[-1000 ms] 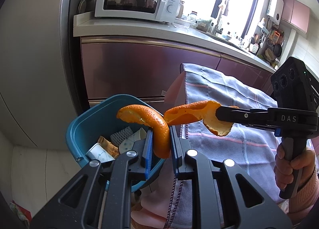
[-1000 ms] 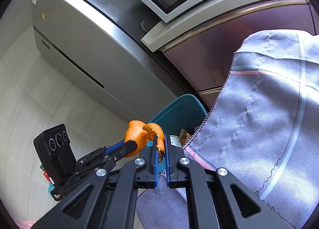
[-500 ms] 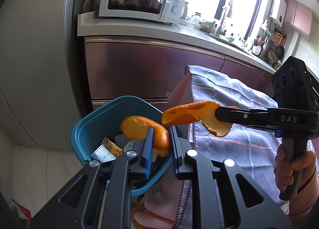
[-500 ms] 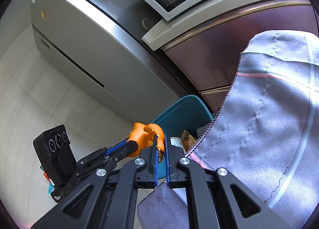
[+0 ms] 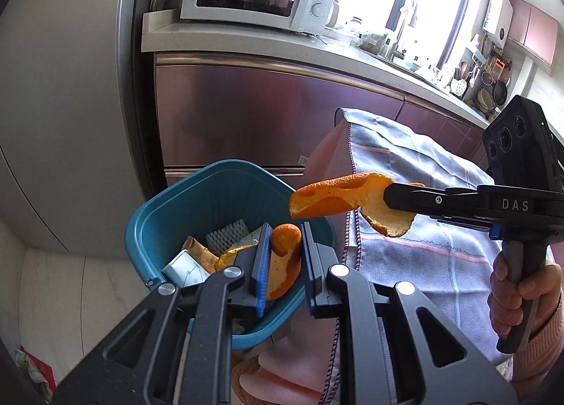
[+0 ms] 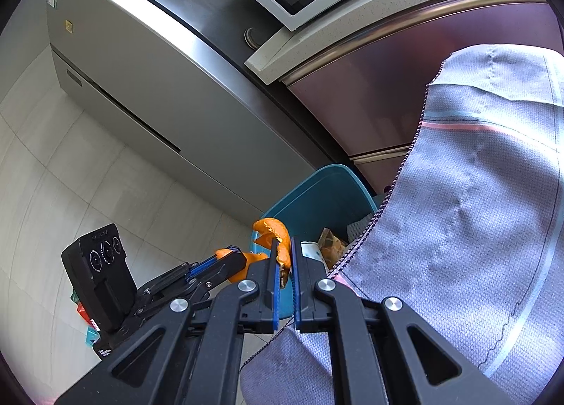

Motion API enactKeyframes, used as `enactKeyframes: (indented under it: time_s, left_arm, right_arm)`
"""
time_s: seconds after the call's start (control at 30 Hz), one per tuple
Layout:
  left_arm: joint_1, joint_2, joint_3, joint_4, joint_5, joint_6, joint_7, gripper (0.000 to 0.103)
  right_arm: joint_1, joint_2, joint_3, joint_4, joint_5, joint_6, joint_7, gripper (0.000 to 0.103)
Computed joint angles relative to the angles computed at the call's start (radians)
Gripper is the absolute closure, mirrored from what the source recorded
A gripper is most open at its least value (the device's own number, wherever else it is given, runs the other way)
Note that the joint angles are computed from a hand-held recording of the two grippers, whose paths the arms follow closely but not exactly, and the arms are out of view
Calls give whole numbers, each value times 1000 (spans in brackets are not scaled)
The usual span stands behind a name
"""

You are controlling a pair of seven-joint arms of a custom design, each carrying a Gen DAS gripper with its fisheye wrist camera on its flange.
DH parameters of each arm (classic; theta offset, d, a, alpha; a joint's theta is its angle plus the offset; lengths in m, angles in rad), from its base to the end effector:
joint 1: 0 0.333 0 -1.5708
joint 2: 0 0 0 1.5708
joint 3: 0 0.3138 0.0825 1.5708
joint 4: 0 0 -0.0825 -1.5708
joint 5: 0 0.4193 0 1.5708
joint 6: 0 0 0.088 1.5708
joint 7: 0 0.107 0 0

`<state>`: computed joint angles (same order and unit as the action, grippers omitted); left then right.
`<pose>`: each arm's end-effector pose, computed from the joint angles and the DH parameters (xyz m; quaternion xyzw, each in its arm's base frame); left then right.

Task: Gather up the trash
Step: 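Open the left tool to drop its peel into the bin while the right tool releases its peel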

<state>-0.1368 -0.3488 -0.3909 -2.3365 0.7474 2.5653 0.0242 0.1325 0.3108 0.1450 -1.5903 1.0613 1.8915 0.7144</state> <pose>0.4406 -0.2816 0.5009 -0.7780 0.4768 -0.3106 0.2664 0.6558 0.2421 0.4813 -0.7953 0.3445 0.2414 0.4364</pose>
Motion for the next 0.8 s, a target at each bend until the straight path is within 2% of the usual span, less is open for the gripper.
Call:
enactKeyframes:
  time_s: [0.8]
  left_arm:
    - [8,-1,9,-11,-6,-3,-18,87]
  right_arm:
    - [16,34,16,39,-36,24,46,98]
